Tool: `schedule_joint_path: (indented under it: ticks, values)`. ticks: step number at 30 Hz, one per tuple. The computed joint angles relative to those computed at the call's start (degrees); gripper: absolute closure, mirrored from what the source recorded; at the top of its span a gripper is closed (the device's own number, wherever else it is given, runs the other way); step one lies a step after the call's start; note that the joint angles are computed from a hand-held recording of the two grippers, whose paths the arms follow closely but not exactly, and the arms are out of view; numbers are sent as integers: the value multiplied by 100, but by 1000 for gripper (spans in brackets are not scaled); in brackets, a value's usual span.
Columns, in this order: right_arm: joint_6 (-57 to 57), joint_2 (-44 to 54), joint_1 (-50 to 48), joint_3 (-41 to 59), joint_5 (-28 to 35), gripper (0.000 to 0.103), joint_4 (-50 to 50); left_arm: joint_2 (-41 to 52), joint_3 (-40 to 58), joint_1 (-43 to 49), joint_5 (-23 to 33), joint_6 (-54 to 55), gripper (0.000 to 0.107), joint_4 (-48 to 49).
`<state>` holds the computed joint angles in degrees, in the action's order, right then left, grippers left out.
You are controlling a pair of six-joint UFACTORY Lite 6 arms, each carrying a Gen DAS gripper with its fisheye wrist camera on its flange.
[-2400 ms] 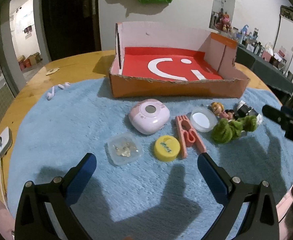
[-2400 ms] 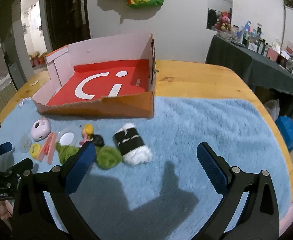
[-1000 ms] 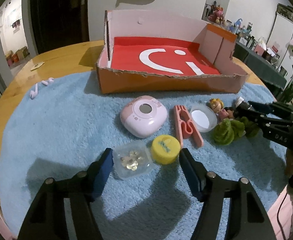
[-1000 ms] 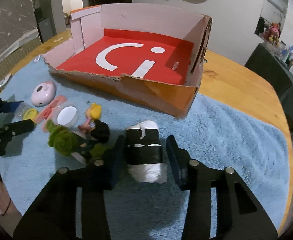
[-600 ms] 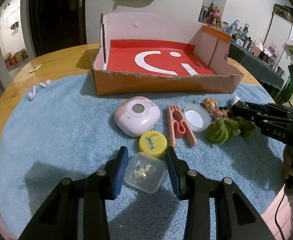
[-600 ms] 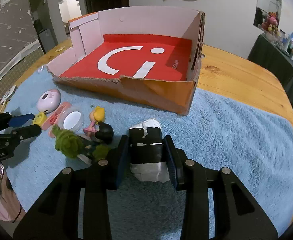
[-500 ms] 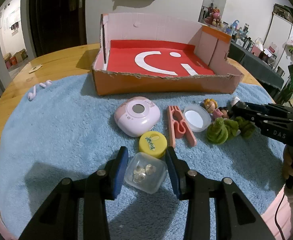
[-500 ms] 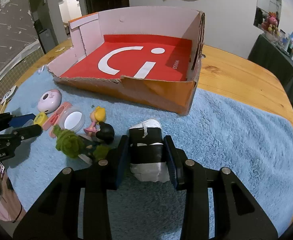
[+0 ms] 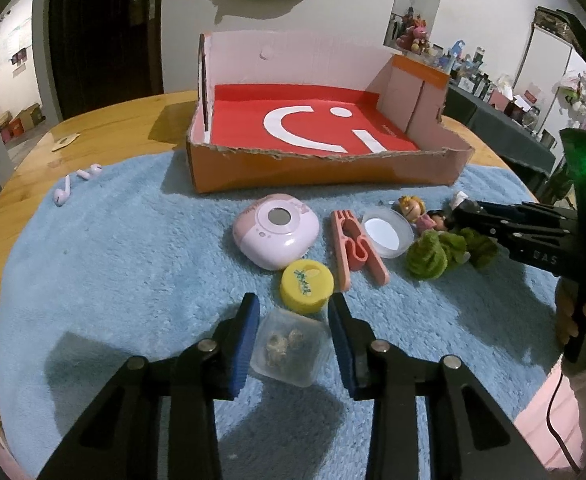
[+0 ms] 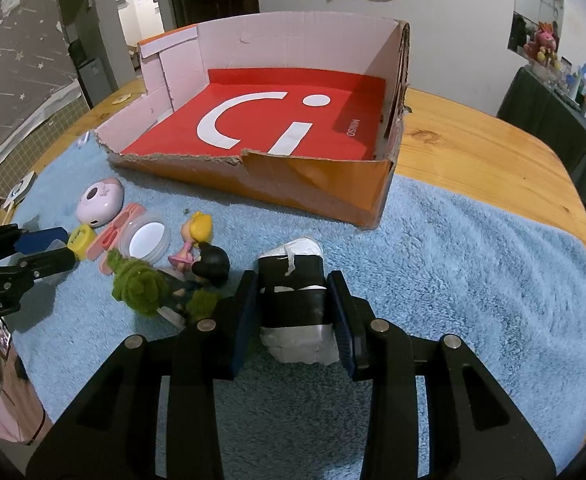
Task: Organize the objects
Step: 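Close left gripper on clear plastic box while right gripper closes on cloth roll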
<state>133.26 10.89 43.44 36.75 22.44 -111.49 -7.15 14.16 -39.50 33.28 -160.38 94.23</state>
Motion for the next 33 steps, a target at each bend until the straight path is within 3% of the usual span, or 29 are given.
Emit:
schedule_joint_path:
  ticks: [10, 19, 21, 23, 24, 25, 28, 33]
  values:
    - [-92, -162, 49, -30, 35, 69, 127, -200, -39, -289, 234, 329, 71, -363]
    - [-80, -119, 20, -21, 76, 69, 213, 183, 25, 208, 38, -238, 70, 858]
    - [-59, -68, 7, -23, 83, 69, 197, 206, -28, 152, 86, -449, 63, 958]
    - [-38, -17, 14, -30, 77, 69, 187, 186, -114, 14, 190, -644, 43, 961]
    - [24, -19, 51, -60, 123, 68, 136, 131, -184, -130, 295, -738, 41, 908]
    - [66, -32, 95, -98, 170, 63, 98, 55, -261, -275, 390, -807, 38, 852]
    - [-129, -42, 326, -158, 549, 33, 376, -20, -339, -628, 615, -767, 34, 480]
    - [-49, -265, 306, -271, 550, 33, 279, 90, -349, -909, 845, -812, 34, 167]
